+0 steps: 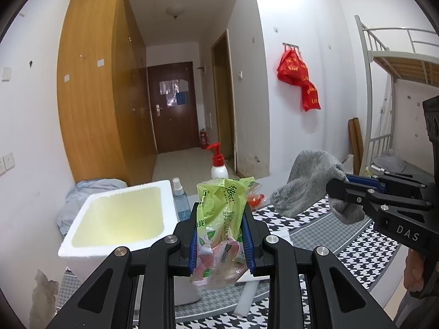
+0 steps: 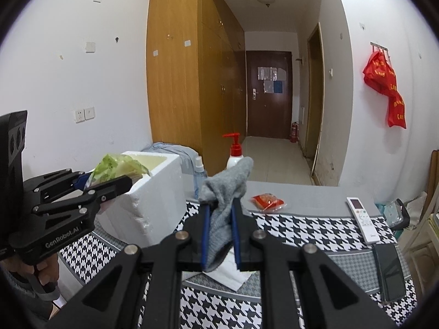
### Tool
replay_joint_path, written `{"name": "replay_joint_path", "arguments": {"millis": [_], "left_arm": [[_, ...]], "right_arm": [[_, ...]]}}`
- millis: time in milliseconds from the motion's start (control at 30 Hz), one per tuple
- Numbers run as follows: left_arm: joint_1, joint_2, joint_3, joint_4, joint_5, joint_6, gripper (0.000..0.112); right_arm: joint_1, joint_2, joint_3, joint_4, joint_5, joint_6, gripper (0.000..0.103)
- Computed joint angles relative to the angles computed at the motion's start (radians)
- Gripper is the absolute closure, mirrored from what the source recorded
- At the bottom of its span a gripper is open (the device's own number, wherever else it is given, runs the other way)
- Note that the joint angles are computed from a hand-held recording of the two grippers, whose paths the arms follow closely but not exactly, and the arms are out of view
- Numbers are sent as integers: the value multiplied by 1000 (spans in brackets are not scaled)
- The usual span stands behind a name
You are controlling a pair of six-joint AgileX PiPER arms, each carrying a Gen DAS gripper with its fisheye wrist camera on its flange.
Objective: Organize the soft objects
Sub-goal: 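Carry the snack packet and grey sock up over the white foam box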
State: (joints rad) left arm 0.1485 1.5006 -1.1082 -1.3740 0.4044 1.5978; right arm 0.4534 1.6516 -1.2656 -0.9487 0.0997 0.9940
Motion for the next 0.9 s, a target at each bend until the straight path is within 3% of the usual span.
{"name": "replay_joint_path", "arguments": {"millis": [200,400,700,900], "left_arm": [[4,15,-22,-4,-16,3,84],[10,28,-48,31,-17,-40,84],[25,23,-49,1,-57,-16,84],[65,30,-62,7,-61,-38,84]], "right_arm": [[-1,18,-35,82,-8,-79,85],[2,54,-89,418,-6,-415,85],[18,91,-151,666,7,-675,85],[27,130,-214,920,25,-929,85]]}}
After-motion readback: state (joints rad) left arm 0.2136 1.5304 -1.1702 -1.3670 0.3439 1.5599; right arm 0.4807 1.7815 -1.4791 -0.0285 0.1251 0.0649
